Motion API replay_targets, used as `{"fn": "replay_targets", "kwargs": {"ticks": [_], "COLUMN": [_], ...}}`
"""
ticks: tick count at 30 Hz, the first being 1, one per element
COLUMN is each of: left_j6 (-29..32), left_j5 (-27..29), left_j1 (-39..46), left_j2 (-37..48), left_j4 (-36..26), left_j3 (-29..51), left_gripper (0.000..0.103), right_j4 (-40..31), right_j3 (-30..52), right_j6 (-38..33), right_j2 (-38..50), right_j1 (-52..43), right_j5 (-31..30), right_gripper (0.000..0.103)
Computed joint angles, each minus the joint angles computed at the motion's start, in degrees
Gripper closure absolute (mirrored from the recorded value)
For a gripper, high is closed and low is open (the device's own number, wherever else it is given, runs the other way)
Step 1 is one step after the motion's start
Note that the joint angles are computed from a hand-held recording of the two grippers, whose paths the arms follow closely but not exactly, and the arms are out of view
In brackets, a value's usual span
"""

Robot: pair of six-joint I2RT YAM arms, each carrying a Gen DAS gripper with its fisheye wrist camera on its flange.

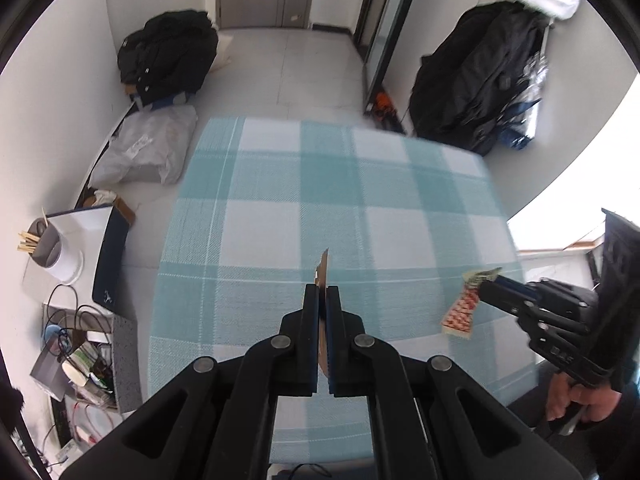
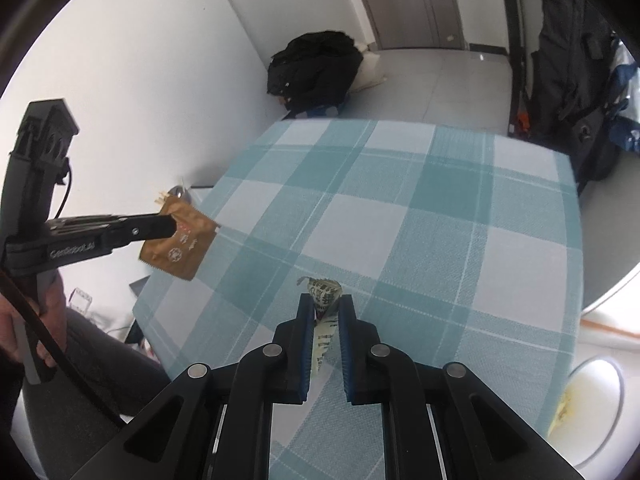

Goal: Collect trash
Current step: 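Carry the brown envelope and checkered wrapper over the white bin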

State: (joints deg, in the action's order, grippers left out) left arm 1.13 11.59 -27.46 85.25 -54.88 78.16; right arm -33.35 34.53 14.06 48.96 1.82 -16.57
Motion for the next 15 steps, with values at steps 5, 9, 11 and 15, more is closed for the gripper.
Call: {"fn": "replay_targets", "kwargs": {"ticks": [5,9,11,15], "left_j6": [-1.67,-3.48,-4.03,-5.93], "left_j5": [1.26,1.52,0.67,0.13], "left_j1": [-2.4,-5.68,-8.23,-13.53], "left_j2": [-2.71,-4.56,-4.68,-2.89], "left_j4": [-0.34,0.32,0.71,1.58], "left_j3": [1.93,4.35,6.06,10.25], "left_gripper": [0.103,0.103,0.103,0.103], "right_j4": [-2.7,-7.31,-11.19,-19.58], "right_j3": [0.99,3.97,6.68,12.59], "right_j6": [-0.41,-3.68,-6.65,-16.55], "right_j2": [-4.78,-9.03,-10.5,-11.41], "right_j1": [-6.19,-13.41,-19.44,-36.61], "right_j5": [-2.87,-6.81,-10.05,-20.63], "right_gripper": [0.093,0.093,0.093,0.093]}}
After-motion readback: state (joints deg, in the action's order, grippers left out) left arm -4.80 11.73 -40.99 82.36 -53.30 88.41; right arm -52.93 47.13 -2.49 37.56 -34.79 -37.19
